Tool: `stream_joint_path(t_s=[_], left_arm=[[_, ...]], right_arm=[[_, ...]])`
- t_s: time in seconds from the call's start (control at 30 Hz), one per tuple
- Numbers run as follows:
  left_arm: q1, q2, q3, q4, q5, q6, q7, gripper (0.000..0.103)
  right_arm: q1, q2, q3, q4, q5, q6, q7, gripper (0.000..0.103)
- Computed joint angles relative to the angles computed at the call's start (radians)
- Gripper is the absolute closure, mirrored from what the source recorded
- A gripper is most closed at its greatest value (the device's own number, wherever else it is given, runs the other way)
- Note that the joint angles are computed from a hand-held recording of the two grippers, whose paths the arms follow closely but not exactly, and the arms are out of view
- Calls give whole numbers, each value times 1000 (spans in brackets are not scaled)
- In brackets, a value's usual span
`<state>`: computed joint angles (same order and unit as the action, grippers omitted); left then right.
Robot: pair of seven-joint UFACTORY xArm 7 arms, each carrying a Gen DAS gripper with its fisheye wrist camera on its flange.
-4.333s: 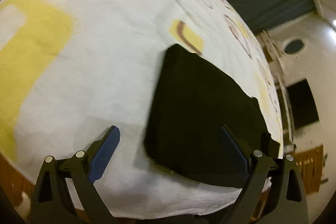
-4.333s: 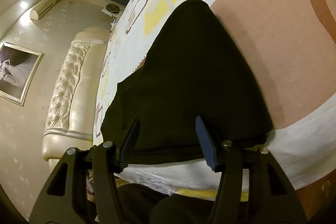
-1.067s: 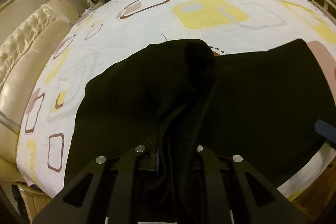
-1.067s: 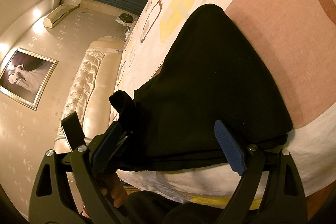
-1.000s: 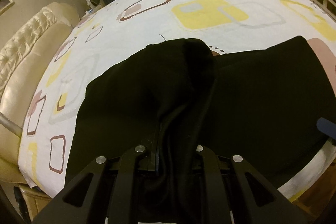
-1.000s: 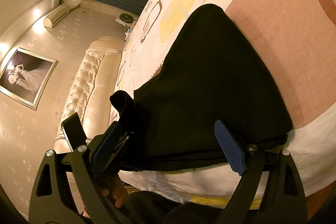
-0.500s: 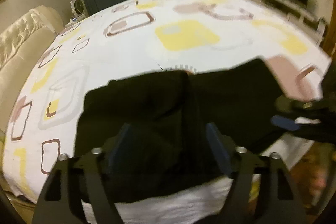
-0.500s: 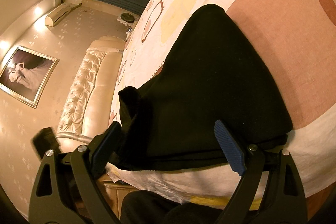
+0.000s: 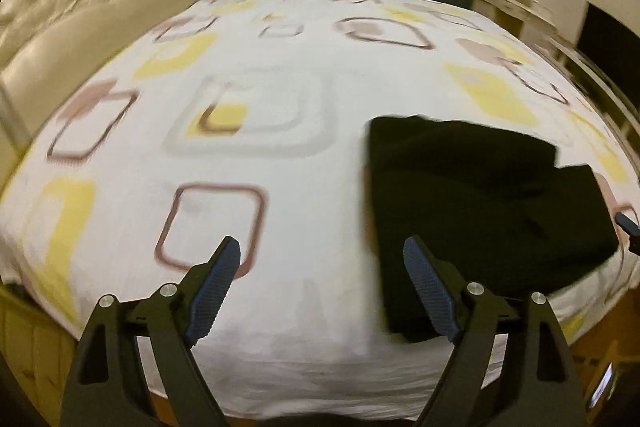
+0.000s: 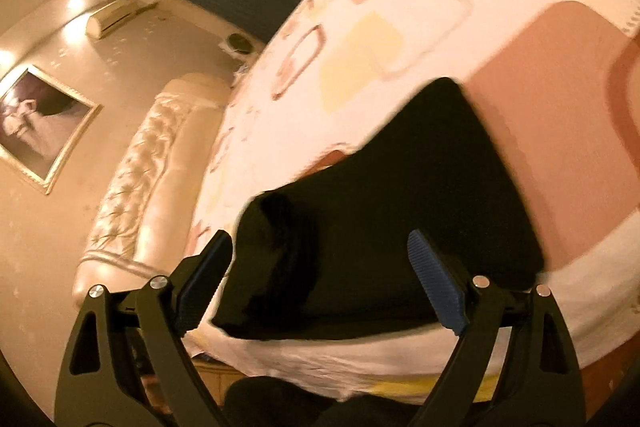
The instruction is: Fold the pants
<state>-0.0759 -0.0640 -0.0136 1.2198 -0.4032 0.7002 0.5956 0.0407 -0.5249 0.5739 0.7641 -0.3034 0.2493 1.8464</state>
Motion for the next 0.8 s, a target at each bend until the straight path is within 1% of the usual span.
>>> stream_joint_path(t_s=[0.03, 0.1, 0.13, 0.2, 0.23, 0.3, 0.37, 0.4, 0.43, 0.47, 0.5, 0.53, 0.57, 0.6, 0.63, 0.67, 0.7, 0.73, 0.8], left_arm=[[5, 9, 2, 6, 12, 8, -21, 20], [10, 32, 3, 32, 16, 43, -38, 20], [11, 38, 1, 38, 11, 46, -44, 20], [13, 30, 0, 31, -23, 53, -18, 20], [13, 27, -1, 27, -32, 53, -3, 20], [11, 20, -4, 13, -27, 41, 12, 20], [11, 23, -3, 12, -26, 47, 17, 20], [11, 25, -3, 14, -26, 54, 16, 20], [11, 28, -3, 15, -26, 56, 16, 20], [12, 27, -3, 13, -26, 55, 17, 20], [12, 26, -4, 11, -28, 53, 19, 20], [11, 28, -4, 12, -27, 51, 19, 20], [11, 29, -5, 12, -23, 48, 18, 20], [11, 32, -5, 13, -20, 44, 16, 20], [12, 34, -5, 13, -19, 42, 15, 20], [12, 34, -6, 12, -18, 40, 15, 20], [13, 34, -5, 12, -18, 39, 15, 20], [13, 35, -6, 13, -16, 38, 12, 20], [14, 33, -7, 8, -5, 23, 0, 20]], right_arm=[[-8, 35, 1, 10, -3, -45, 0, 13], [-31, 103, 22, 42, -16, -78, 1, 13], [-33, 166, 22, 71, -28, -104, -16, 13], [-31, 257, 27, 121, -55, -117, -22, 15], [-26, 302, 25, 149, -76, -124, -19, 18], [-15, 403, 13, 209, -125, -159, -24, 21], [1, 481, 2, 254, -157, -189, -5, 28], [15, 517, -9, 271, -159, -213, -4, 34], [29, 545, -21, 291, -189, -224, 22, 39], [45, 578, -32, 311, -197, -240, 24, 40], [57, 605, -35, 329, -183, -247, 2, 45], [51, 629, -14, 344, -137, -247, -53, 51], [22, 661, 39, 372, -65, -220, -147, 54], [16, 686, 64, 404, -28, -173, -209, 60], [24, 694, 64, 421, -13, -143, -240, 71], [21, 714, 80, 453, 15, -102, -301, 76], [30, 726, 81, 480, 28, -62, -339, 83], [50, 727, 66, 498, 26, -30, -350, 87], [103, 725, 17, 537, -12, 29, -341, 89]])
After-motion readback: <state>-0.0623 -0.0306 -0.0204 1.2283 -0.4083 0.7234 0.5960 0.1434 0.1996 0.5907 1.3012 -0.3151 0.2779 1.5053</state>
